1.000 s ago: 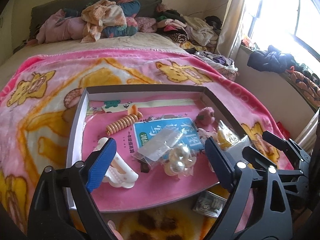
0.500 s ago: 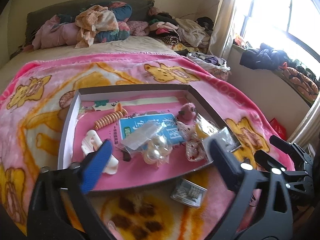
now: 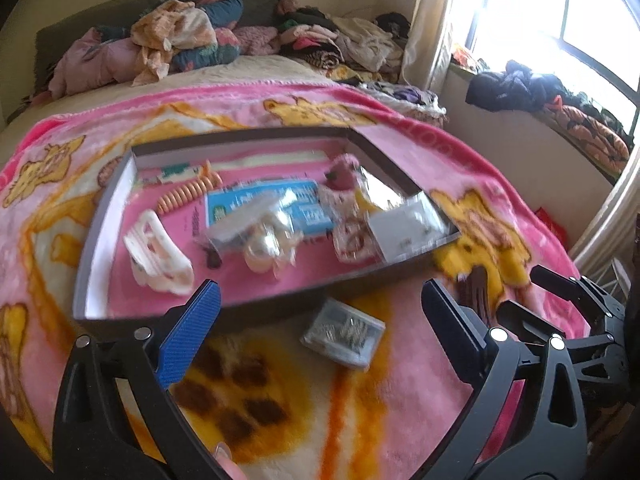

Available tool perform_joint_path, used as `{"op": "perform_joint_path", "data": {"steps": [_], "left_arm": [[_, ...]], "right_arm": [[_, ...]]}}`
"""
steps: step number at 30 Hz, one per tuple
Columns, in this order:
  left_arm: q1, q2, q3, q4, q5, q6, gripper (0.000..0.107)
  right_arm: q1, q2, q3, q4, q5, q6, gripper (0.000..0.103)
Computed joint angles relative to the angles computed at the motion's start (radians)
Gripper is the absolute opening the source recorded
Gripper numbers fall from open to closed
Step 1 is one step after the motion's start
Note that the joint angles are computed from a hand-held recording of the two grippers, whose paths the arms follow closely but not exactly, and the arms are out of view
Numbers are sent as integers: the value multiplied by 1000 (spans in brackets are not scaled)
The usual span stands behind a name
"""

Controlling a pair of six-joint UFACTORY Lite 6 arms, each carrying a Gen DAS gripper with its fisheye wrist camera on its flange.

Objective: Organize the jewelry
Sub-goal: 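Move the right tool to the maroon hair clip while the left tool approaches the clear hairpin box, then grasp the maroon hair clip with the right tool while the left tool grasps the hairpin box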

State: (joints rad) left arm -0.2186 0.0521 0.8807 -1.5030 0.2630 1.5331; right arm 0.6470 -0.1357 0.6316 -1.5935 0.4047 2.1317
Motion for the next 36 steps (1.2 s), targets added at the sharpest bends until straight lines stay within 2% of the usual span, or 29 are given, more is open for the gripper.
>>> {"op": "perform_joint_path", "data": {"steps": [8,11,13,15,17,19,21,24,30,36], "left_arm": [[-26,14,-67,-143,-26,181,92],[-37,39,-62,-193,-27,234,92],[-52,53,-58,-239,-37,276,92],[-72,65,-55,-323,-58,350,92],[-75,74,-47,-327,-56,347,90],[-81,91,-32,-318,-64,332,76],[-84,100,-24,-311,-71,324,67],[-89,102,-22,-301,-75,319,44],[-73,47,-57,-240,-43,277,44],[11,-44,-73,-62,32,114,44]], "right_arm": [[-18,117,44,-18,-62,32,89],[-29,165,72,23,-88,-14,77],[-30,189,85,66,-93,-58,63],[-49,167,61,-31,-134,36,45],[-59,145,39,-111,-155,123,34],[-71,119,18,-182,-176,198,33],[-74,84,-7,-260,-184,287,32],[-64,21,-48,-326,-175,366,32],[-23,-59,-82,-233,-150,289,32],[22,-62,-45,-122,-134,174,32]]}}
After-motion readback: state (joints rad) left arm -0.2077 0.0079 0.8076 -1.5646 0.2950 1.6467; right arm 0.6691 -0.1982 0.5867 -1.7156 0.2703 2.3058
